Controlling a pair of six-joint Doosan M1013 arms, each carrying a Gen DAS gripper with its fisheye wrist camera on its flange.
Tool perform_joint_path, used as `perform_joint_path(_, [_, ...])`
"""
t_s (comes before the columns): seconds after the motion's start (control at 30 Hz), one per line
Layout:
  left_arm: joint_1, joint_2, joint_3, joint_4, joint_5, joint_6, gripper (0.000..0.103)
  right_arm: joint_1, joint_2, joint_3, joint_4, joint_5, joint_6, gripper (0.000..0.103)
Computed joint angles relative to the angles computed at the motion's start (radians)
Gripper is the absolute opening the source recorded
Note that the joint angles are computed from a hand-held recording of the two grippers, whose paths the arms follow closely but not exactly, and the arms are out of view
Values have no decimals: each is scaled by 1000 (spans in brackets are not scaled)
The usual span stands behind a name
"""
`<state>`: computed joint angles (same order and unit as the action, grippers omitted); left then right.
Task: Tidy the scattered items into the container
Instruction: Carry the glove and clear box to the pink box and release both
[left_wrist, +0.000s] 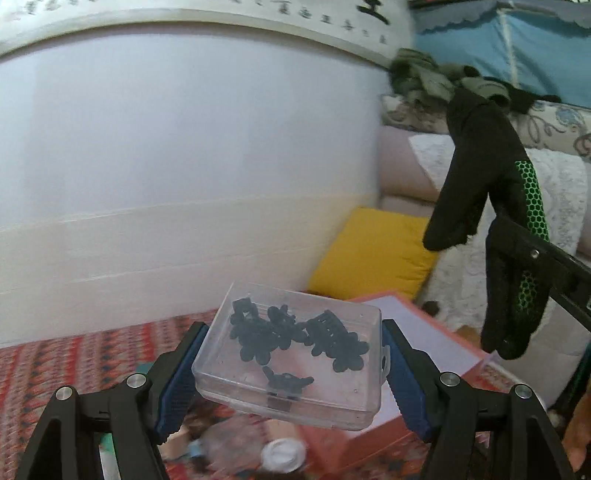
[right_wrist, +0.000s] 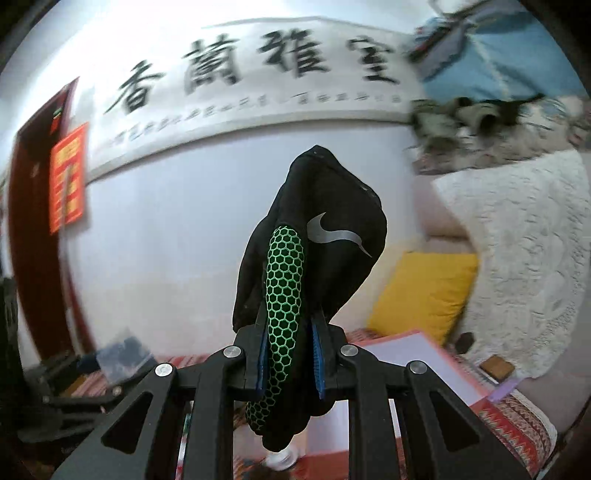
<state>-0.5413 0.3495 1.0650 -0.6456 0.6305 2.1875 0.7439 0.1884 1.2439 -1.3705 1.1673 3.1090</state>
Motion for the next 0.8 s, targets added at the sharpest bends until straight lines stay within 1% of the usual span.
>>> perform_joint_path(0.13, [-33,69,-94,-9,83,-11,76,-57,-39,59,3,8,98,20])
perform_joint_path(0.2, [-56,112,-148,20,129,-30,76,-103,-65,94,46,-2,118,20])
perform_joint_path(0.3, [-85,164,-205,59,175,-46,76,-161,-85,133,116,-31,123,20])
perform_joint_path(0.4, [-117,226,-279,137,220,-82,76,-227,-98,169,195,-83,131,20])
perform_joint_path(0.43, [-127,251,-309,168,241,-101,77,-251,-100,177,232,-113,126,20])
perform_joint_path(0.47, [-135,279,-346,200,274,-123,77,-275,-103,192,264,-156,127,20])
perform_joint_path(0.5, [-142,314,-396,232,325,-150,78,-298,-103,202,302,-198,119,20])
perform_joint_path(0.53, [-147,350,-449,261,378,-179,84,-320,-100,208,347,-239,101,25])
perform_joint_path(0.57, [-150,387,-505,288,435,-213,90,-348,-91,205,428,-268,54,29])
perform_joint_path(0.6, [-152,413,-544,307,474,-238,94,-368,-79,197,499,-274,11,53])
perform_joint_path(0.63, [-151,420,-550,316,481,-252,94,-379,-68,186,543,-252,-10,86])
perform_joint_path(0.67, [-147,420,-546,315,478,-261,94,-388,-57,174,580,-220,-23,94])
perform_joint_path(0.7, [-142,413,-532,308,467,-267,94,-398,-45,162,616,-188,-34,95])
perform_joint_path(0.8, [-128,395,-510,301,442,-298,96,-402,-48,160,600,-192,-39,95])
